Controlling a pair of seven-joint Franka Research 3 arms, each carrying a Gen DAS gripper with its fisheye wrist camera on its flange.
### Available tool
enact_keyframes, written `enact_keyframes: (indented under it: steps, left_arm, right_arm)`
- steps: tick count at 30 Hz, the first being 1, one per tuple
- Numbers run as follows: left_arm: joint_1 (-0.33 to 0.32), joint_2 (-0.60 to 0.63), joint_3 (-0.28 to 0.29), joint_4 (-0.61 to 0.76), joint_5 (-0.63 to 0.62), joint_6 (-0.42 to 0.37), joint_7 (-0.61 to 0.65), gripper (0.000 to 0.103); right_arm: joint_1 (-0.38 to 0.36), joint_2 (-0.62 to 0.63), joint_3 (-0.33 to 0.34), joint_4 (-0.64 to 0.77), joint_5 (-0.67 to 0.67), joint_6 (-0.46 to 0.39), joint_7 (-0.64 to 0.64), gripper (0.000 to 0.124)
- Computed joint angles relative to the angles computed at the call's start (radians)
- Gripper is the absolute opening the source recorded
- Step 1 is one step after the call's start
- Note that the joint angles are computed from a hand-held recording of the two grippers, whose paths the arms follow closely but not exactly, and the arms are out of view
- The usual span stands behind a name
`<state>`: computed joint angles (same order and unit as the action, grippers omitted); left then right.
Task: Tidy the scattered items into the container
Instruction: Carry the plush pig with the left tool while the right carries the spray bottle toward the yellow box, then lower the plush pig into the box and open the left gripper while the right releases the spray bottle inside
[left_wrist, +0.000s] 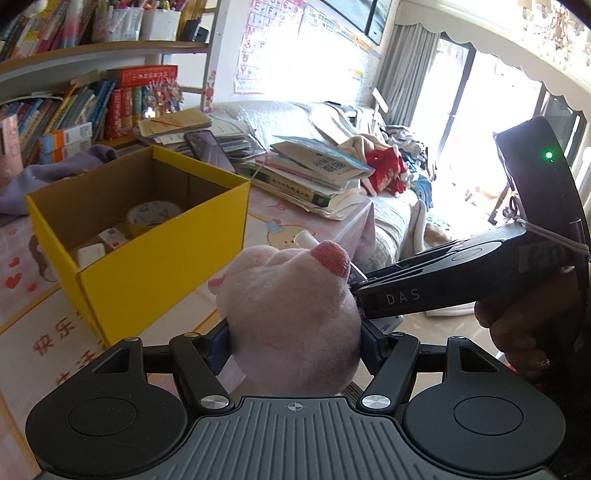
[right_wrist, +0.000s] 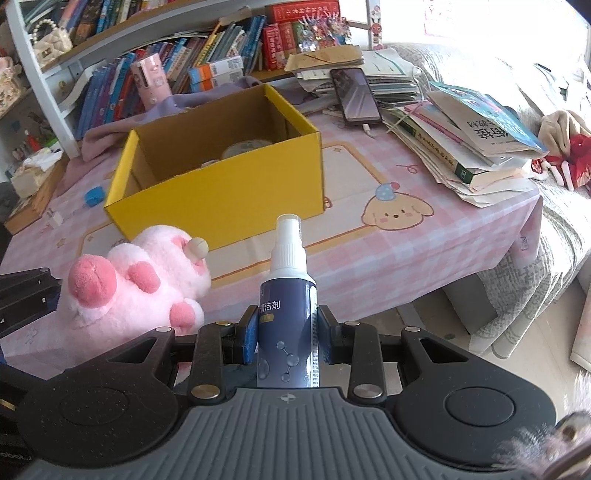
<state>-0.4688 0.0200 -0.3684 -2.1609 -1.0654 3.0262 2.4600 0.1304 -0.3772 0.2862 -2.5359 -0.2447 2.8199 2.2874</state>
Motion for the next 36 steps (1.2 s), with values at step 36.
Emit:
enact_keyframes:
  steps: [36]
  left_arm:
    - [-0.391,0.437,0.691,0.577,1.209,-0.232,-1.283,0.069]
  right_arm:
    - [0.102,0.750,-0.183,0.866,0.725,-0.019,-1.240,0.030]
